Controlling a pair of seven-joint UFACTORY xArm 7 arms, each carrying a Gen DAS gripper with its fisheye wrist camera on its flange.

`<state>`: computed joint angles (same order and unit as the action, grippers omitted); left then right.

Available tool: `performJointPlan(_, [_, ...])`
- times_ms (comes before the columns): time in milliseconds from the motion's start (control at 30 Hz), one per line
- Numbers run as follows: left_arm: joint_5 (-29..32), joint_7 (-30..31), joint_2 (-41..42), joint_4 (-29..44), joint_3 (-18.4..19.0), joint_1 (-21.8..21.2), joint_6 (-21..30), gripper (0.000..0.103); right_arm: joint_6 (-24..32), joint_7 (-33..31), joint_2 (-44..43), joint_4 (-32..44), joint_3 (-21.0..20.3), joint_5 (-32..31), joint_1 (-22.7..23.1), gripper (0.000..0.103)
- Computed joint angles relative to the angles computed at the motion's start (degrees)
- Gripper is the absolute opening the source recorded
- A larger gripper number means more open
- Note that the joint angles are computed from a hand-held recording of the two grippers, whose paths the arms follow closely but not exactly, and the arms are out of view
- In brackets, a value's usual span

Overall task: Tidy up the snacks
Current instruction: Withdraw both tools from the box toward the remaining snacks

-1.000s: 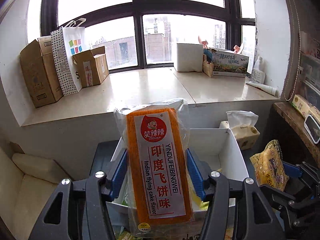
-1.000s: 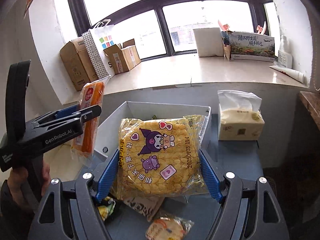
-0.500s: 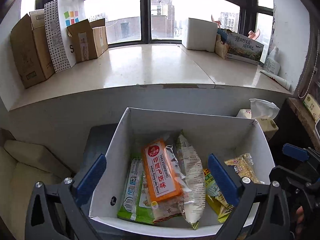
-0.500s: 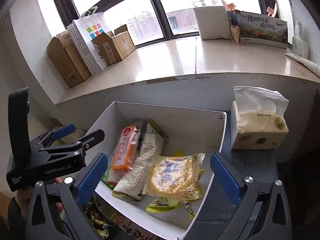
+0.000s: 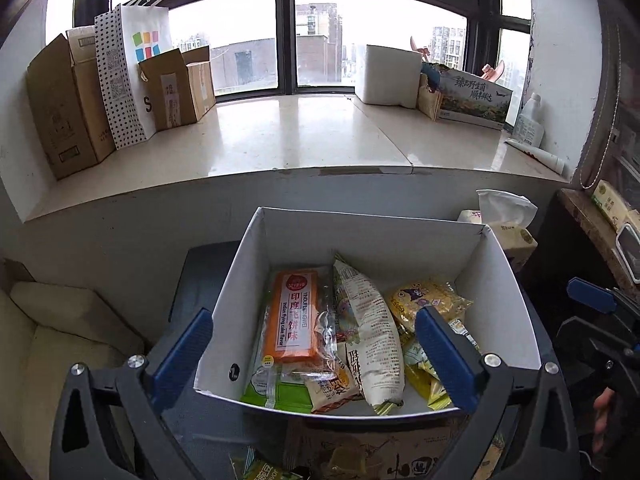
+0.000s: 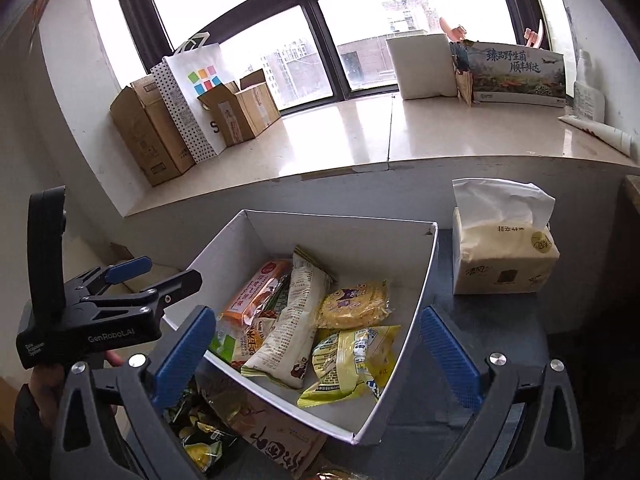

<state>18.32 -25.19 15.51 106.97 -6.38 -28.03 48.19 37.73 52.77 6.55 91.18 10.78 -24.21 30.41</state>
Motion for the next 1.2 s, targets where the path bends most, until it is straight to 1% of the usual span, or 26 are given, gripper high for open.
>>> performJointPlan(167, [-2.1,1.1,-11.2,-14.8,-2.1,1.6,-5.0,0.103,-1.9,0.9,-7.5,-9.2,2.3,-1.5,0.3,0.103])
performJointPlan(233, [-1.8,1.1,-16.0,-20.7,-3.2,2.2,-6.2,0.103,-2.4,2.7,-10.7,-12.9,3.9,-3.0,-0.1,0.103])
performJointPlan(300, [-3.7,1.4,-21.2,-26.7,-4.4,3.0,-7.6,0.103,-1.9,3.7,-13.9,-16.4,5.9,-3.6,-0.4,0.103])
performJointPlan(367, [-7.0,1.7,-26.5,-32.9,-5.2,3.7,-9.6,0.103,-2.4,5.7,-17.3,-20.4,8.1,-4.4,-1.0,0.103])
performJointPlan(400, [-9.2,2.3,-28.6,-35.3,-5.6,3.7,-9.8,0.103,-3.3,6.7,-18.9,-22.6,9.1,-4.3,-1.2,0.103])
performJointPlan(433, [-11.3,3.2,-30.3,-37.2,-5.8,3.6,-9.7,0.103,-4.9,7.0,-20.3,-24.8,9.6,-2.9,-1.1,0.103])
performJointPlan(500, [-11.2,1.7,-33.4,-40.4,-7.7,4.5,-9.6,0.103,-6.3,6.9,-22.1,-28.1,10.8,0.5,-0.8,0.103])
performJointPlan(533, [-11.5,0.9,-34.8,-41.8,-8.3,4.8,-9.8,0.103,-5.4,7.2,-22.4,-28.9,11.8,1.1,-1.1,0.103])
performJointPlan(600, [-14.5,1.9,-37.0,-44.5,-8.1,4.0,-10.4,0.103,-3.9,8.7,-22.8,-30.2,13.8,1.2,-1.5,0.103])
performJointPlan(700, [-15.1,2.2,-39.3,-47.0,-9.3,4.2,-9.7,0.103,-2.2,8.7,-22.1,-31.6,14.8,2.1,-1.2,0.103])
performJointPlan(833, [-16.5,3.5,-41.8,-49.8,-9.5,3.7,-8.8,0.103,-2.1,8.6,-19.4,-32.6,13.9,3.9,-0.7,0.103])
performJointPlan(900, [-16.6,3.5,-42.9,-51.0,-9.7,4.0,-8.5,0.103,0.3,9.5,-17.0,-31.2,13.8,2.4,-0.9,0.103])
performJointPlan(967, [-17.2,3.6,-44.0,-52.3,-9.6,4.0,-8.4,0.103,1.5,10.3,-14.7,-29.8,13.0,0.9,-0.6,0.103])
performJointPlan(1067, [-17.8,3.6,-44.9,-53.9,-9.5,4.3,-8.0,0.103,2.0,10.8,-11.3,-27.5,11.4,-0.9,0.3,0.103])
performJointPlan(1133, [-18.6,3.6,-45.4,-54.7,-9.1,4.3,-7.7,0.103,4.0,10.9,-8.7,-25.1,10.5,-1.8,1.3,0.103])
performJointPlan(1167, [-18.9,3.6,-45.5,-55.1,-8.9,4.3,-7.7,0.103,5.9,11.2,-7.2,-23.6,10.1,-2.6,2.0,0.103])
performJointPlan(1200, [-19.3,3.7,-45.5,-55.3,-8.7,4.3,-7.7,0.103,6.3,11.0,-6.1,-22.7,9.5,-3.1,2.7,0.103])
